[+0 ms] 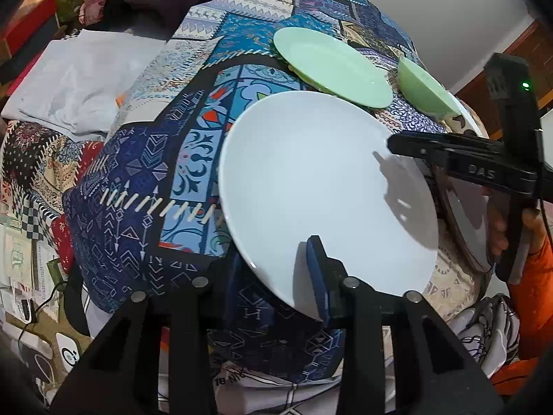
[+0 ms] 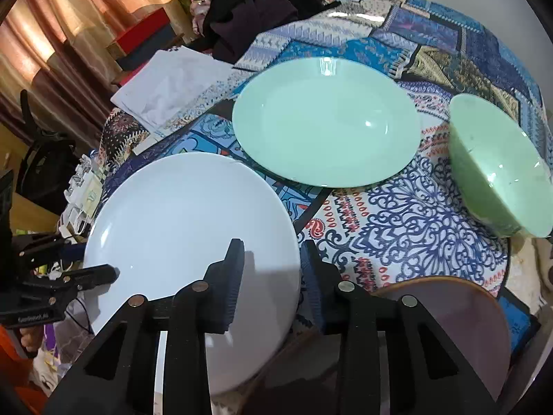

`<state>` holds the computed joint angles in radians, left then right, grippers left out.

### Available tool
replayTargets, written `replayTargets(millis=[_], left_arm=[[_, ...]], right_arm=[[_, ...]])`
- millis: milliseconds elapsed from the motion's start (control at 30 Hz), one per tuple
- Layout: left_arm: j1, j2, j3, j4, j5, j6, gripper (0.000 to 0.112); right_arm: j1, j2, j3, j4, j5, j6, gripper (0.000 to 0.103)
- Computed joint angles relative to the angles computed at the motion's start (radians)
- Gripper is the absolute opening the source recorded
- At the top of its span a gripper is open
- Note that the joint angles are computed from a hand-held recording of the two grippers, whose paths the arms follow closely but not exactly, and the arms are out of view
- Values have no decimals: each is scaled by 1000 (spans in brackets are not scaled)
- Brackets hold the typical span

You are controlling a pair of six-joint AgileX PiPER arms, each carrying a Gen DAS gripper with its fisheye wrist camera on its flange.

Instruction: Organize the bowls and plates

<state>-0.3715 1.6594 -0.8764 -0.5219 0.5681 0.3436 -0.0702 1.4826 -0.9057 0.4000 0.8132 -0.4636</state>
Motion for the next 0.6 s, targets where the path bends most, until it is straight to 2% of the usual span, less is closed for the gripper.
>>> replayTargets(millis=[233,600], left_arm=[[-10,4,-4,15,-10,-31,36],[-23,4,-10,46,-25,-106,36]], right_arm=[[55,24,5,-56,-31,62,32],[36,-26,29,-46,-38,73,31]])
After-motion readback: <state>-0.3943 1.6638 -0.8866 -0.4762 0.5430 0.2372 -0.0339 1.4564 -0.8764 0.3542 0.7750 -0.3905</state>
